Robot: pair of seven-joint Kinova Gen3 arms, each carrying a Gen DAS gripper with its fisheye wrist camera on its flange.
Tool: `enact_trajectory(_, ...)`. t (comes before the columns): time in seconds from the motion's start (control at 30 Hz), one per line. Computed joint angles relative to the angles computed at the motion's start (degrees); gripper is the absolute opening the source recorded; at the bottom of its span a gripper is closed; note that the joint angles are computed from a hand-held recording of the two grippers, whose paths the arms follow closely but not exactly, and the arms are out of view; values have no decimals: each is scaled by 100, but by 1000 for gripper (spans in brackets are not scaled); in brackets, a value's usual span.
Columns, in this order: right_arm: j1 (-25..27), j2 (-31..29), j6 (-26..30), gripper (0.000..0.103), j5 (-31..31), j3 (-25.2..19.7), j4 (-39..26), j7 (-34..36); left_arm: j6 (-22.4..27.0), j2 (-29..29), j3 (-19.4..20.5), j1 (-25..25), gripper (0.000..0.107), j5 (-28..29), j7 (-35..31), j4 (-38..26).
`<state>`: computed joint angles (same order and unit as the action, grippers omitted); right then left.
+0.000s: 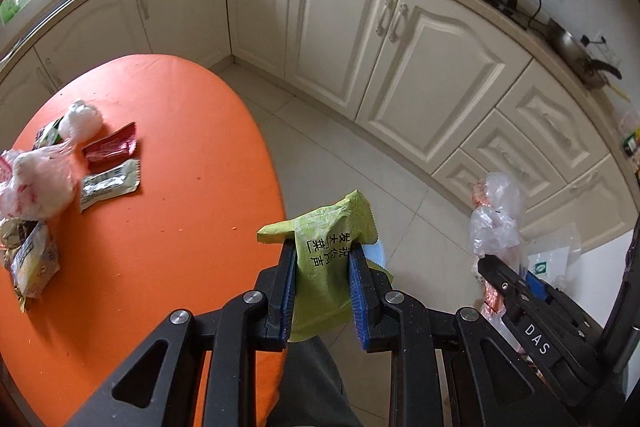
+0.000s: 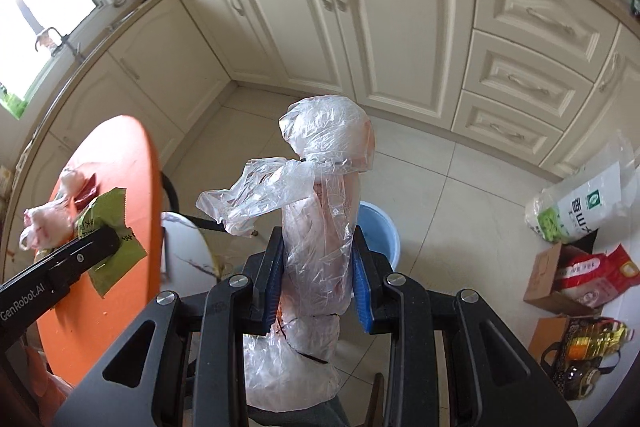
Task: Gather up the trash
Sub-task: 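Carry both held items to the blue wastebasket and open both tools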
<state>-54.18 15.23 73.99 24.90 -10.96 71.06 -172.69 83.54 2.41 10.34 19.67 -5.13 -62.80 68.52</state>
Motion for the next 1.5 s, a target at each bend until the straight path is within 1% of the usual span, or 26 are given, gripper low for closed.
enact_trajectory(0.13, 321, -159, -266, 30, -203, 38, 429, 64, 18, 677, 46, 214, 21, -112, -39, -484)
enact_trajectory(0.27, 685, -245, -643, 30, -466, 34, 805, 196, 103, 1385, -85, 433, 22, -89, -124, -1072)
enact_trajectory(0.33, 867, -251, -799, 30, -639, 40, 956, 287, 79, 1668, -157, 500, 25, -22, -193, -1322)
enact_trajectory(0.37, 936, -245, -847, 30, -706, 43, 1011, 328, 94, 1829, -172, 480, 29, 80, -290, -1486)
enact_trajectory(0.43, 1068, -236, -941, 30, -845, 54, 1120, 414, 110, 2055, -212, 488, 64, 204, -455, -1698)
enact_trajectory(0.47, 1121, -240, -984, 30, -899, 60, 1175, 446, 76, 2146, -247, 516, 67, 204, -529, -1787)
enact_trajectory(0.5, 1174, -238, -1025, 30, -954, 67, 1228, 477, 6, 2172, -300, 578, 68, 161, -537, -1774)
enact_trajectory(0.57, 1259, -227, -1081, 30, -1045, 80, 1299, 531, 50, 2307, -387, 692, 68, 36, -561, -1901)
enact_trajectory(0.77, 1427, -135, -1226, 30, -1311, 84, 1363, 790, 358, 2754, -520, 711, 68, 109, -436, -2391)
enact_trajectory(0.87, 1418, -54, -1268, 30, -1362, 74, 1228, 986, 358, 2775, -589, 779, 68, 27, -362, -2447)
enact_trajectory(0.97, 1316, 72, -1176, 31, -1279, 92, 950, 1185, 307, 2634, -612, 850, 68, -29, -244, -2279)
enact_trajectory(1.03, 1206, 102, -1156, 33, -1162, 124, 810, 1224, 240, 2439, -613, 854, 68, -15, -145, -2017)
enact_trajectory(1.1, 1123, 91, -1231, 38, -1049, 144, 744, 1257, 155, 2280, -614, 830, 68, -71, -77, -1802)
enact_trajectory(1.17, 1053, 50, -1310, 61, -962, 174, 725, 1196, 120, 2130, -598, 787, 68, -97, -8, -1627)
enact_trajectory(1.23, 899, -21, -1331, 74, -706, 228, 747, 933, 77, 2031, -573, 750, 68, -122, 50, -1504)
enact_trajectory(1.37, 802, -19, -1151, 75, -510, 208, 624, 730, 13, 1807, -516, 665, 68, -132, 109, -1248)
enact_trajectory(1.5, 765, 11, -994, 75, -507, 176, 516, 672, -77, 1626, -450, 586, 68, -106, 117, -1059)
